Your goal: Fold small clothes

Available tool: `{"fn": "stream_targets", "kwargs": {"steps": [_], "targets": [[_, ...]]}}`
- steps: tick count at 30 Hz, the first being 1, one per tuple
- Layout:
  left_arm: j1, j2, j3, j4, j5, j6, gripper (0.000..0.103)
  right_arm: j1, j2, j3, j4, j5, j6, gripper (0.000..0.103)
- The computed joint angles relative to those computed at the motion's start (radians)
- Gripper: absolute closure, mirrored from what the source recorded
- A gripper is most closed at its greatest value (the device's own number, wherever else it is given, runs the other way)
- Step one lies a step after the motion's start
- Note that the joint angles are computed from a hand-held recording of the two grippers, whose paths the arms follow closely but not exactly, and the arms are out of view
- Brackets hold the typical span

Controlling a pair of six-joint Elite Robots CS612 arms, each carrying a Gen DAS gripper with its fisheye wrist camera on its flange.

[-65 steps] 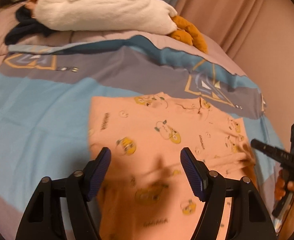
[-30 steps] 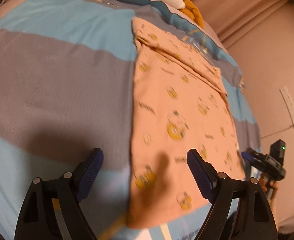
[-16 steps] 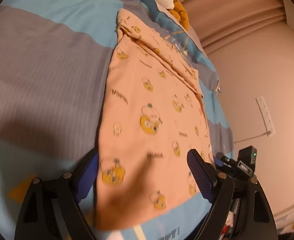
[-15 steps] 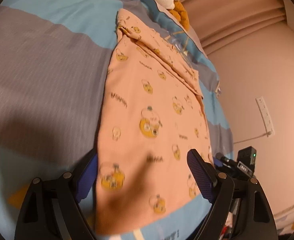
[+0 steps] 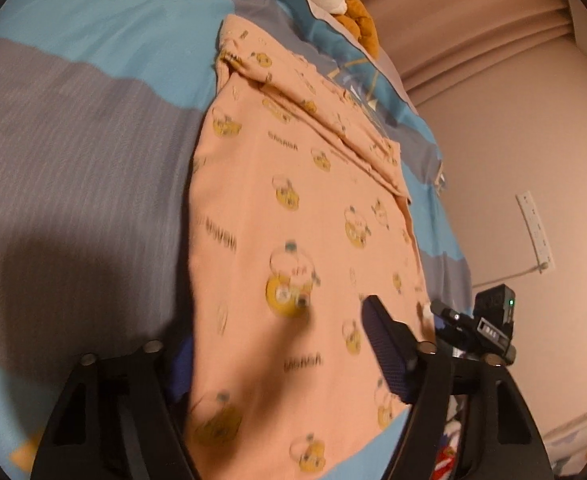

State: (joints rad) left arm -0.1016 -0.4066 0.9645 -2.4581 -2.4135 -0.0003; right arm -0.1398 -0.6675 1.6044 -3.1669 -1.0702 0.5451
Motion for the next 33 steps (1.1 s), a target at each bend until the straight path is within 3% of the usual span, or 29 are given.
{"fn": "stream_targets", "kwargs": {"steps": [4,8,10,12,14,15,20,24,29,33], "targets": [[0.009,-0.026,0.054,0.004,-0.008,0.028,0.047,0.008,-0.028,0.057,-0.004,0.015,-0.035,0.056],[0.017,-0.047,0.11,-0.028,-0.009,0.007,0.066,0.01,-0.035,0.097,-0.051,0.044,-0.022,0.057],[0.018,-0.05,0.118,-0.037,0.007,-0.018,0.076,0.011,-0.034,0.098,-0.055,0.034,-0.007,0.063],[0.02,-0.046,0.108,-0.026,0.016,-0.047,0.093,0.013,-0.034,0.093,-0.037,0.014,0.004,0.079],[0.024,-0.038,0.096,-0.007,0.013,-0.076,0.101,0.013,-0.035,0.093,-0.026,-0.005,-0.001,0.091],[0.029,-0.032,0.091,-0.005,-0.008,-0.092,0.101,0.01,-0.034,0.095,-0.032,-0.004,0.007,0.097],[0.044,-0.021,0.094,-0.062,-0.103,-0.159,0.103,-0.005,-0.024,0.129,-0.175,0.056,0.098,0.098],[0.061,-0.008,0.103,-0.186,-0.217,-0.228,0.103,-0.014,-0.008,0.143,-0.328,0.118,0.172,0.099],[0.071,0.0,0.106,-0.257,-0.288,-0.254,0.103,-0.009,-0.004,0.151,-0.434,0.133,0.21,0.099],[0.072,0.015,0.101,-0.418,-0.323,-0.344,0.103,-0.007,0.004,0.152,-0.496,0.15,0.25,0.099]]}}
